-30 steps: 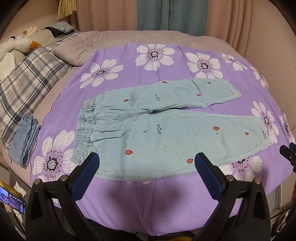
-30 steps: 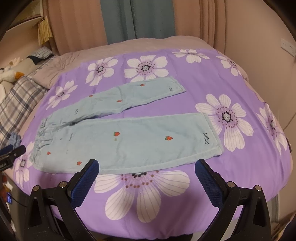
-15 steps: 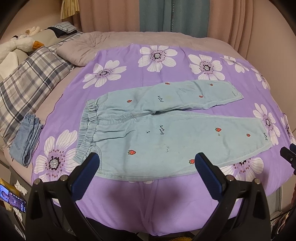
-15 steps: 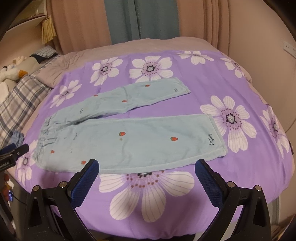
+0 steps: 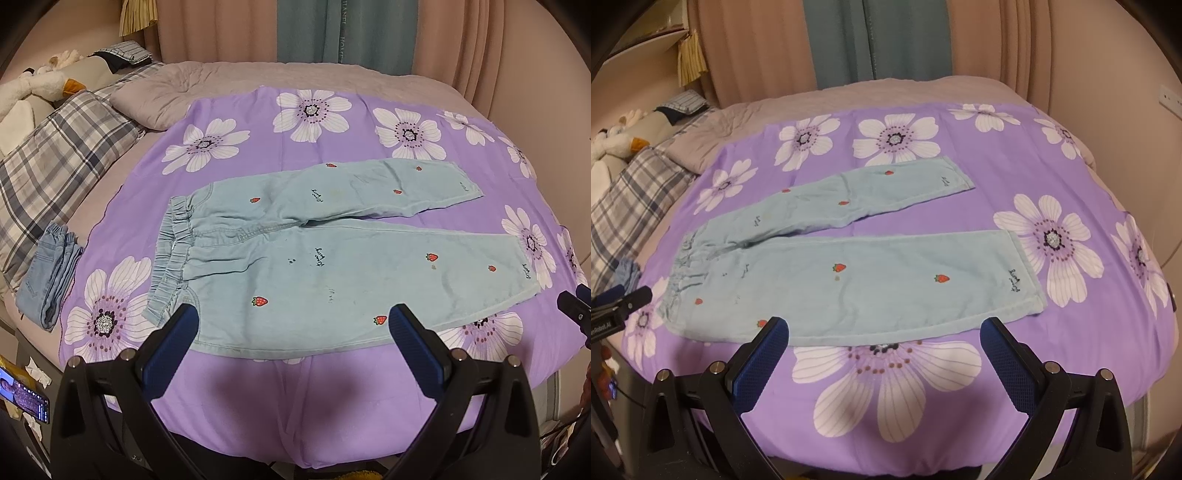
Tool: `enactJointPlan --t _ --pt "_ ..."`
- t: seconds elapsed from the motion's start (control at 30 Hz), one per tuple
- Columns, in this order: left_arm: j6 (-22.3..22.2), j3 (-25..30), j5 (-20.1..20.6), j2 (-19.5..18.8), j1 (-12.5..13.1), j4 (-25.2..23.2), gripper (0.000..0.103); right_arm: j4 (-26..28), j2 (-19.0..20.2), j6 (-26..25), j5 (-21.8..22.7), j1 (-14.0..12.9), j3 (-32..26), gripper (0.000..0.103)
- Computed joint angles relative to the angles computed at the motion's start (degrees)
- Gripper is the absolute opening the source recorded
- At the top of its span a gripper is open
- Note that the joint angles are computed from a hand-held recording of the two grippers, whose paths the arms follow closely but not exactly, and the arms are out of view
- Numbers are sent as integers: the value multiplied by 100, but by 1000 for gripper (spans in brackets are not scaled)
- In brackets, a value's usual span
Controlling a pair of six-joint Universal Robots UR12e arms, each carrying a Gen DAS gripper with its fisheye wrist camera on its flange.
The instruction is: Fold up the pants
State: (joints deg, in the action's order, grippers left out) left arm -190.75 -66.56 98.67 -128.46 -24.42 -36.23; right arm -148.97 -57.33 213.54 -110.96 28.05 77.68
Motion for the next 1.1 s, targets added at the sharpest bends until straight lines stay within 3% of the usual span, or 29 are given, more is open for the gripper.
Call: enactJointPlan --t 0.93,1.1 --pt "7 -2 41 -15 -1 18 103 94 52 -4 20 15 -102 103" --pt "-255 -53 -306 -35 113 84 103 -3 117 -113 90 13 -131 103"
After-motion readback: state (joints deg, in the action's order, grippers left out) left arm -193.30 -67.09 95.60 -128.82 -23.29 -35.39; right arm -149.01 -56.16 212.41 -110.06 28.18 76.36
